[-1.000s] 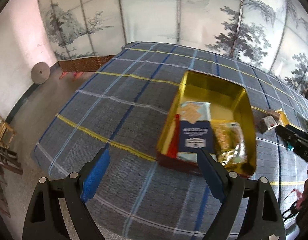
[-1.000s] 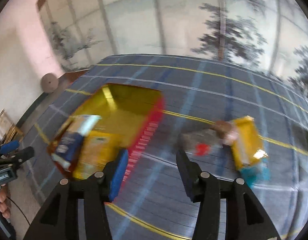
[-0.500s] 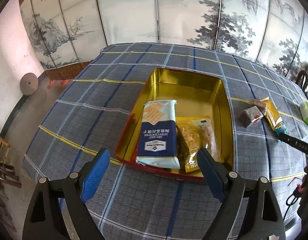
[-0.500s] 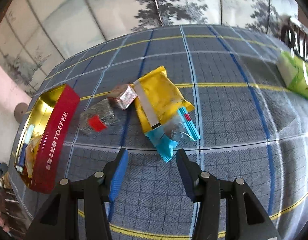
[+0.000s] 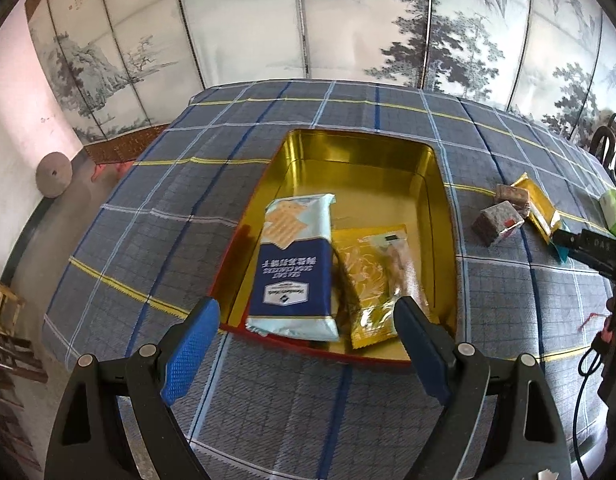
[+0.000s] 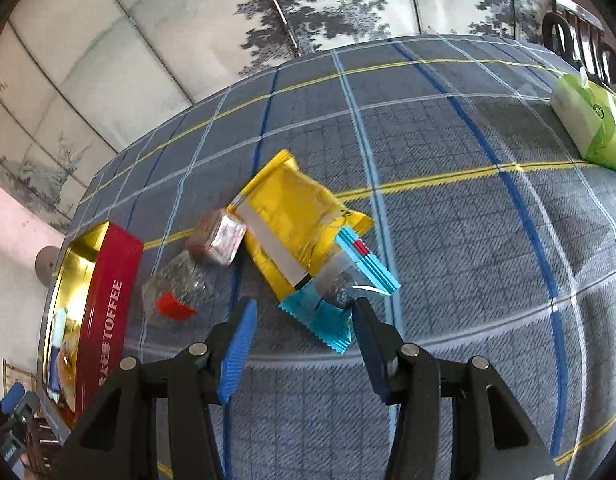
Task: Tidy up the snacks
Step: 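Reach the right gripper to the teal zip bag and grasp it, then grasp the grey speckled block with the left gripper while the right holds the teal bag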
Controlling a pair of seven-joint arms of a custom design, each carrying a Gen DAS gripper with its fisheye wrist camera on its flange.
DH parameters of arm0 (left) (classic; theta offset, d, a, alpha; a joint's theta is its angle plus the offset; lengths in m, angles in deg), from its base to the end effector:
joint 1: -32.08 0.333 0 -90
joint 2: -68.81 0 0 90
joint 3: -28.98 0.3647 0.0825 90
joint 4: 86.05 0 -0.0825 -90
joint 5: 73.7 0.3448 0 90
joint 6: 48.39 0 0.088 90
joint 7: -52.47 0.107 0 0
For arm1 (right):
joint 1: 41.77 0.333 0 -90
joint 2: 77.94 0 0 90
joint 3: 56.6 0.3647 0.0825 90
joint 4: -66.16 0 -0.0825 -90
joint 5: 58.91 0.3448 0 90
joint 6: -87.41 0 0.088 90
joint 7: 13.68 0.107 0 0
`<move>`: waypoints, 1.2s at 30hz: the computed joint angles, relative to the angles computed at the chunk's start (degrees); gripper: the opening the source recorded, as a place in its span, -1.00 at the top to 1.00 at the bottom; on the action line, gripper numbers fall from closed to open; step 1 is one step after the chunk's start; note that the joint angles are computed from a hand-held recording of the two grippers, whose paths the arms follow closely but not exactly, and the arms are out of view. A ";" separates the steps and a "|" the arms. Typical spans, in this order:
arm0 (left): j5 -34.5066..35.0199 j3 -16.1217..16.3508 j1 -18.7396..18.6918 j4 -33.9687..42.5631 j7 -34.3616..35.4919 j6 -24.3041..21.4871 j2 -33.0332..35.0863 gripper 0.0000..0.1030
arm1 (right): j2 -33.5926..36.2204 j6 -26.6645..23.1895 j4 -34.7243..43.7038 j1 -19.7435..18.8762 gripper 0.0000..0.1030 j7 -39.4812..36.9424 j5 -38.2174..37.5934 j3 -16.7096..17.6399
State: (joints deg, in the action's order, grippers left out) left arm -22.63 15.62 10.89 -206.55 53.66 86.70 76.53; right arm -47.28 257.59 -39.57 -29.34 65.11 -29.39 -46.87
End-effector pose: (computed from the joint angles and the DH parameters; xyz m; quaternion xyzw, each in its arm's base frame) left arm 0.4659 -0.3027 0.4446 -0.7749 0.5483 -0.1459 0.2785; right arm 0.6491 0.2075 0.3670 -0.6876 0.6544 -0.0584 0.3093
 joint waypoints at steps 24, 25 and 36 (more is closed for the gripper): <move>7.22 2.69 -5.35 15.65 9.33 3.27 12.28 -0.68 | 3.36 7.85 0.21 -4.86 0.40 -10.93 -7.30 3.73; 7.74 2.93 -5.48 16.30 10.24 4.41 12.87 -0.68 | 3.39 8.38 -0.04 -5.39 0.41 -11.77 -7.04 4.30; -0.73 4.27 -5.42 25.08 25.82 10.54 20.55 -0.68 | 2.73 13.05 -2.73 -5.91 0.44 -13.26 -7.34 2.02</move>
